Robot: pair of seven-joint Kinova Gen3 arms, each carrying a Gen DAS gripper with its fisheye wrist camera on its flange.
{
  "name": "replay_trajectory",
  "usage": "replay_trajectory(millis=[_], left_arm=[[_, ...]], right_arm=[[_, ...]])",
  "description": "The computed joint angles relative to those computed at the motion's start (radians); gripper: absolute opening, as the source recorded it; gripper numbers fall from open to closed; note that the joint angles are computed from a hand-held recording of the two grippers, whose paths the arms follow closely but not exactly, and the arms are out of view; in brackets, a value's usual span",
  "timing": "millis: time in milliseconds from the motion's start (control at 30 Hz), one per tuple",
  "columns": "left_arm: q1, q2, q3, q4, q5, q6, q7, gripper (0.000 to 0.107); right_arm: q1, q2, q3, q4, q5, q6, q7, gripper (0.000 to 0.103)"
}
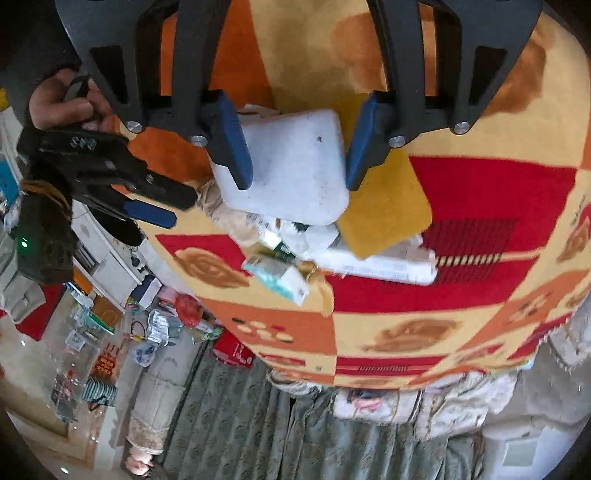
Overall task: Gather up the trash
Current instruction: 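Grasp the white sponge with the left tool while the right tool grasps the beige stocking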
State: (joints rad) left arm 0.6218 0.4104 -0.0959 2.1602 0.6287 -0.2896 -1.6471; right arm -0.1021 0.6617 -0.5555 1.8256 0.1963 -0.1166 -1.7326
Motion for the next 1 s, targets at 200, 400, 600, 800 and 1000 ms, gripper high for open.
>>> replay_trajectory(millis=[200, 400, 600, 800, 1000], left_arm=[[-0.007, -0.027, 0.041, 0.046, 0.01, -0.087, -0.012, 0.037], [-0.027, -0.033, 0.081, 0.068, 0.009, -0.133, -0.025, 0.036], [-0.036, -0.028, 0.099, 0.069, 0.001, -0.147, -0.033, 0.038], [-0.032, -0.018, 0.113, 0.07, 0.004, -0.169, -0.038, 0.036], [-0.086, -0.04, 0.154, 0.132, -0.046, -0.28, 0.082, 0.034]], right_arm=[[-0.023, 0.054, 0.005, -0.096, -0.031, 0.092, 0.006, 0.077], [-0.085, 0.082, 0.048, -0.186, -0.088, 0.219, 0.083, 0.068], [-0.07, 0.07, 0.036, -0.147, -0.149, 0.165, 0.162, 0.039], [-0.036, 0.033, 0.019, -0.043, -0.153, -0.003, 0.156, 0.036], [0.067, 0.012, -0.053, 0.049, -0.07, -0.148, 0.061, 0.036]])
